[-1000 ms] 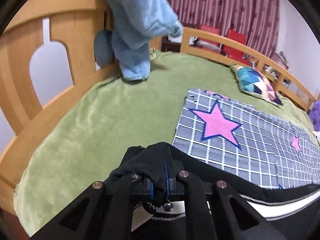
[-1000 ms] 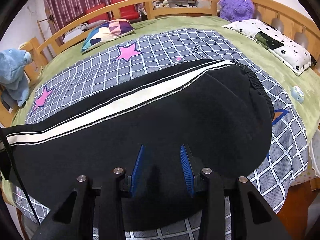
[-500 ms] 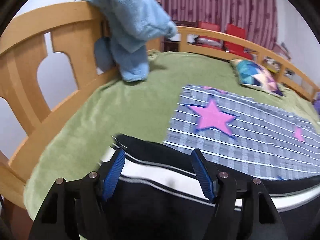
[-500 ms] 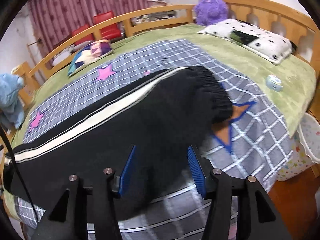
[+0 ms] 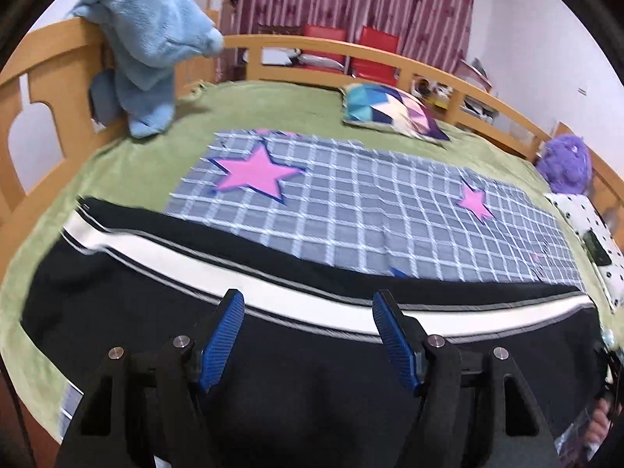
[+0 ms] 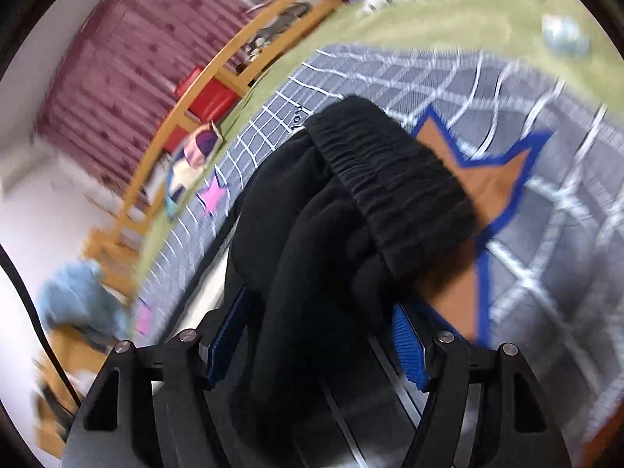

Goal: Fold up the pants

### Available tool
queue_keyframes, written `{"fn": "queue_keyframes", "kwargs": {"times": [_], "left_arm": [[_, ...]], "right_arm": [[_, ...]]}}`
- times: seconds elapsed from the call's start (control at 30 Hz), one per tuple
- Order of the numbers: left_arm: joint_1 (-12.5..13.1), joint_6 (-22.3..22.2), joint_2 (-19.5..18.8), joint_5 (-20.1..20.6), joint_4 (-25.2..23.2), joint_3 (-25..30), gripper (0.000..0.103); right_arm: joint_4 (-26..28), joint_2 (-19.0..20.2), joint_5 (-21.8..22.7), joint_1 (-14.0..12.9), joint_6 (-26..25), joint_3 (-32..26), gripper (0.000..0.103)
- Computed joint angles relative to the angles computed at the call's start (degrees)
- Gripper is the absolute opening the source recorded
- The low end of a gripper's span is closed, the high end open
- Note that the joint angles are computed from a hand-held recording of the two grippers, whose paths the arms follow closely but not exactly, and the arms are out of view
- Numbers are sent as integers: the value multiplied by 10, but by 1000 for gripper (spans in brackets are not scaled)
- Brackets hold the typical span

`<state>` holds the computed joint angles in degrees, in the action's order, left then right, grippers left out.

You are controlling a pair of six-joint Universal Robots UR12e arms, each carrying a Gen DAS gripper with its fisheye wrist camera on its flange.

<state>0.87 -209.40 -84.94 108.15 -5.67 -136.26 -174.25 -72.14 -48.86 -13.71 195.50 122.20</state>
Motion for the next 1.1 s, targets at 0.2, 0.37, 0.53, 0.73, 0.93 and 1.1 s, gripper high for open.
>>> {"fn": "queue_keyframes", "kwargs": {"times": [0.2, 0.37, 0.53, 0.73, 0.93, 1.1], "left_arm": [[-41, 2, -23, -10, -34, 24, 66], [-71, 22, -29, 5, -32, 39, 66], [-80, 24, -17, -6, -39, 32, 66], [-56, 12, 11, -49, -61, 6, 66], [-5, 16, 64, -74, -57, -47, 66], [64, 22, 120, -101, -38, -104, 66]], "right_arm": [[30, 27, -34, 24, 29, -48, 22], [-21, -13, -62, 27, -122, -61, 15], [-32, -14, -118, 11, -118, -68, 35], [88, 8, -163, 5, -140, -59, 44], [50, -47, -239, 12, -167, -6, 49], [20, -98, -279, 33, -203, 32, 50]]}}
